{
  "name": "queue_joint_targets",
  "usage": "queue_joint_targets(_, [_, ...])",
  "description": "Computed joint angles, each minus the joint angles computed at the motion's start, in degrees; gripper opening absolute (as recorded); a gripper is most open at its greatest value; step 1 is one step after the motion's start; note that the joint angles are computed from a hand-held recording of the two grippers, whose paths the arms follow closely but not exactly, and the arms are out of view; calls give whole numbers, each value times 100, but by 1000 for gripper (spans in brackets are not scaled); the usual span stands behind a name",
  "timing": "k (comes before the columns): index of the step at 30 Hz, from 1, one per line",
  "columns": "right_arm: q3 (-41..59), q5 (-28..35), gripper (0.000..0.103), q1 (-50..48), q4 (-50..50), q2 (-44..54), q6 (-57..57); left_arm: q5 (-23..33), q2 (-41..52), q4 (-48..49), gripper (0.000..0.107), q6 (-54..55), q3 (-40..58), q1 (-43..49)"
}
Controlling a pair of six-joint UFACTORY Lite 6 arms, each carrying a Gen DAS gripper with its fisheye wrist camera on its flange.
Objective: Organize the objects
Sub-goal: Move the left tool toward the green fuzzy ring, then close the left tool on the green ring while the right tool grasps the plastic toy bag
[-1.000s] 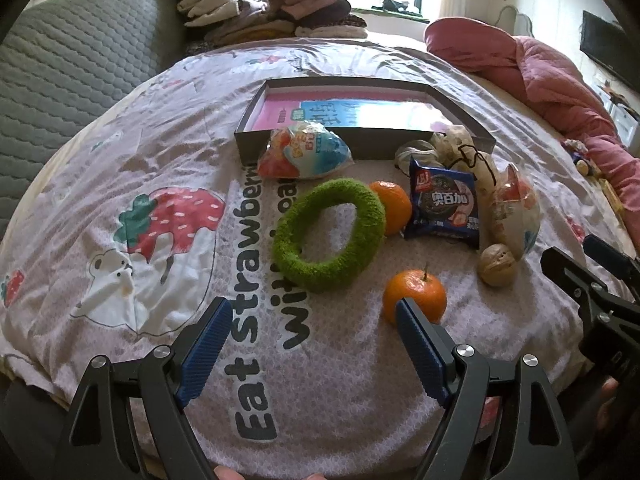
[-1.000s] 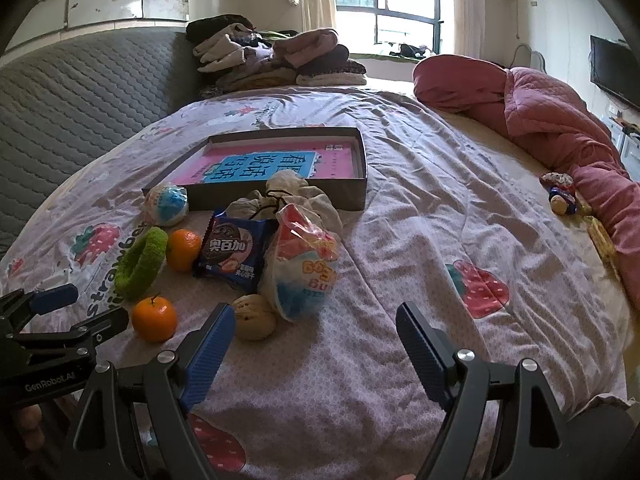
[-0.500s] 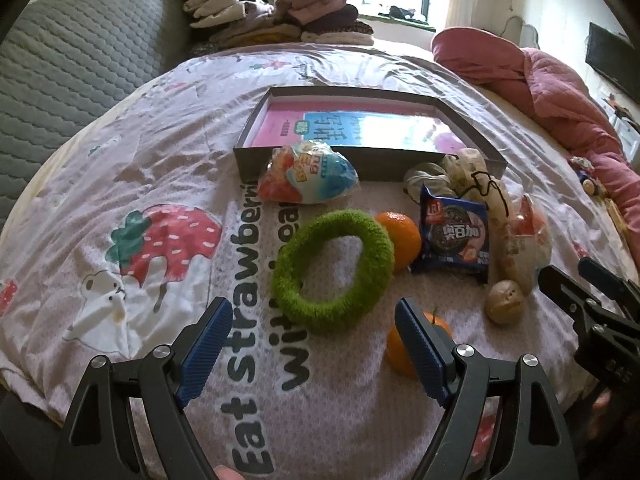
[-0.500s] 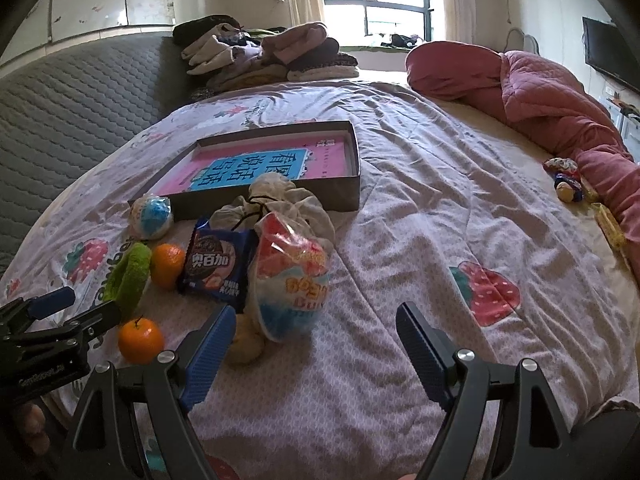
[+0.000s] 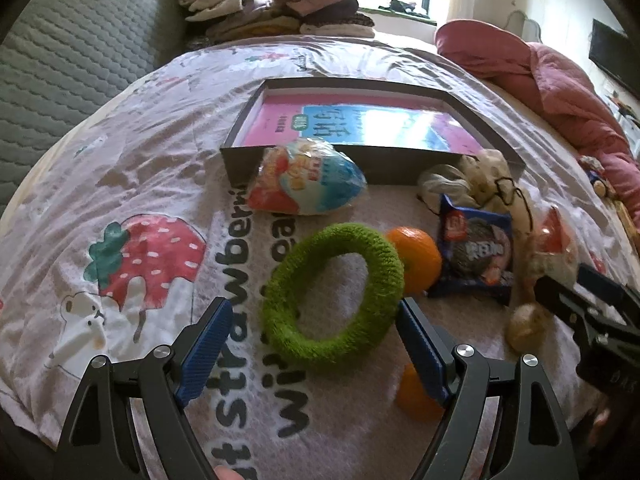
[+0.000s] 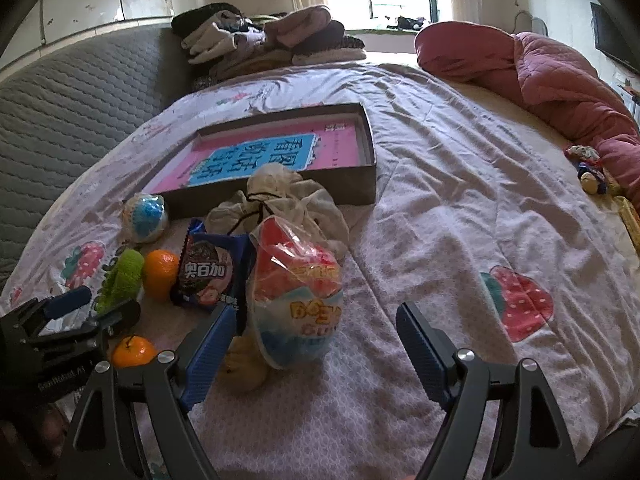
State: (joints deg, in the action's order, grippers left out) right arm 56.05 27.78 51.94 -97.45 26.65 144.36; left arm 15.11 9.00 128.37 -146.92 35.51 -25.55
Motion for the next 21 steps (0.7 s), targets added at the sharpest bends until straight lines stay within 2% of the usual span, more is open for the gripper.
queue_joint_targets(3, [117, -44, 82, -71, -47, 140, 35, 19, 113, 178, 83, -114, 62, 39])
queue_joint_targets(5, [124, -99, 81, -134, -157, 157, 158, 4, 179, 290, 75, -177, 80, 35])
queue_joint_targets(7, [49, -182, 77, -241, -543, 131, 537, -67, 278, 504, 68, -338, 121, 31])
queue_joint_targets(8, [5, -241, 71, -293, -754, 109, 753, -84, 329, 562, 64, -375, 153, 16])
queue_joint_targets(11, [-110, -357, 65, -415, -1455, 90, 1455, -73, 466, 729, 63, -496, 264, 28])
queue_joint_targets(13, [-96, -376, 59, -425, -1606, 126, 1539, -163, 551, 1282, 59, -1008, 338, 154])
queue_joint_targets(15, [-63, -344, 52, -396, -1666, 166, 1538, -186, 630, 1860, 53, -1518, 384, 252])
queue_joint_targets(18, [51, -183, 52, -264, -1245, 236, 1000, -70, 620, 2223, 37, -1824, 316, 306])
queue_joint_targets(20, [18, -82, 52, -198, -1142, 193, 870, -77, 534, 2803, 20, -2389, 249, 421])
queue_joint_targets(21, [-20, -3, 52, -163, -1117, 150, 856, -98, 481, 3244, 20, -2798, 217, 508])
